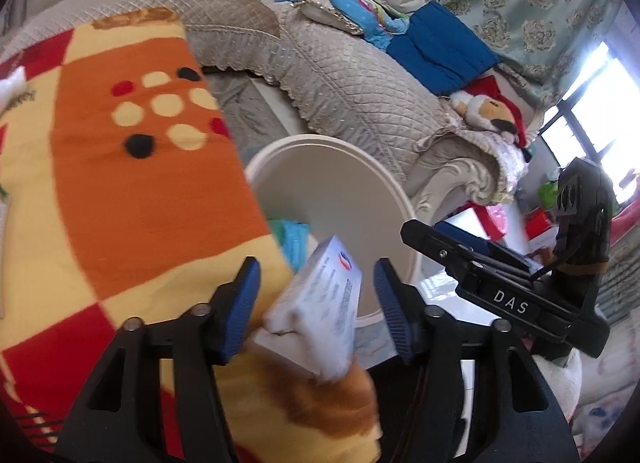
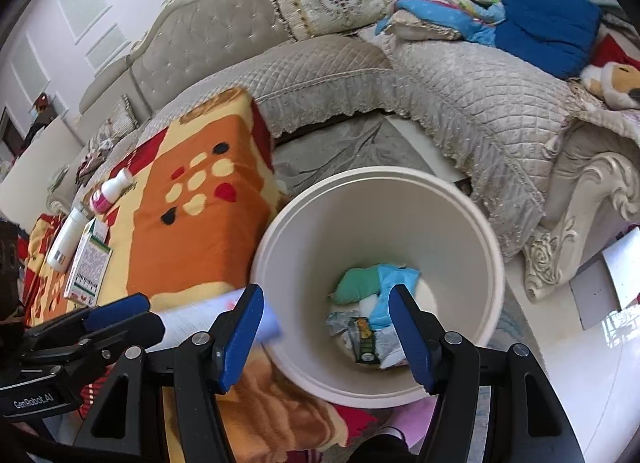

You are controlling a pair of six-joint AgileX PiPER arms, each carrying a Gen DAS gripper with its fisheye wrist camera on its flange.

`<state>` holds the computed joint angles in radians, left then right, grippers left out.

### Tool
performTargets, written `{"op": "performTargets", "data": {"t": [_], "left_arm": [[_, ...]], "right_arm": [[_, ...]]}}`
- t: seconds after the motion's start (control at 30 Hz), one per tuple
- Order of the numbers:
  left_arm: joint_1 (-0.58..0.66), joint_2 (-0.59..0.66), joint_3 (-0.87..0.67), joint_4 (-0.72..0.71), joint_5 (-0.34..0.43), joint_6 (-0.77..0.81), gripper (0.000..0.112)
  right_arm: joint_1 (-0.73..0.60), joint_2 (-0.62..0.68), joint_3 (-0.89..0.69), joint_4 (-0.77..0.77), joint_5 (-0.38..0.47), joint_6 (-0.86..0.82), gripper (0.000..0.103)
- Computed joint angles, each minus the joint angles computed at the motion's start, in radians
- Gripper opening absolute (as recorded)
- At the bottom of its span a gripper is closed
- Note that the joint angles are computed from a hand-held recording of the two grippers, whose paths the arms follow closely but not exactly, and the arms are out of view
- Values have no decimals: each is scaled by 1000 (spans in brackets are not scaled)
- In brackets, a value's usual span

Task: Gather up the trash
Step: 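Move both open tools back over the blanket toward the boxes, then grasp the white milk carton with the left tool while the right tool grasps the green-white box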

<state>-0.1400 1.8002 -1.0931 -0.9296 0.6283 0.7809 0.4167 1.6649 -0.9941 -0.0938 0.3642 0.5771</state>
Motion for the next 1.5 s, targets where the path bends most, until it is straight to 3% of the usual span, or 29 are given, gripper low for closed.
{"op": "performTargets", "data": {"t": [0.23, 0.33, 0.73, 0.97, 1.2, 1.5], "left_arm": [[-14, -31, 13, 49, -17, -30, 61], [-15, -59, 36, 108, -61, -74, 61], [55, -172, 143, 236, -187, -130, 61], [184, -227, 181, 222, -165, -62, 61], [397, -248, 189, 181, -93, 63, 61], [621, -109, 56, 261, -46, 44, 61]], "right_arm": [[-38, -22, 34, 39, -9, -42, 65], [-33, -5, 28, 83, -17, -82, 65], [88, 67, -77, 59, 14, -47, 65], [175, 145, -196, 68, 55, -44, 65], [259, 262, -369, 119, 119, -88, 66], [340, 412, -617, 150, 228, -137, 66]]}}
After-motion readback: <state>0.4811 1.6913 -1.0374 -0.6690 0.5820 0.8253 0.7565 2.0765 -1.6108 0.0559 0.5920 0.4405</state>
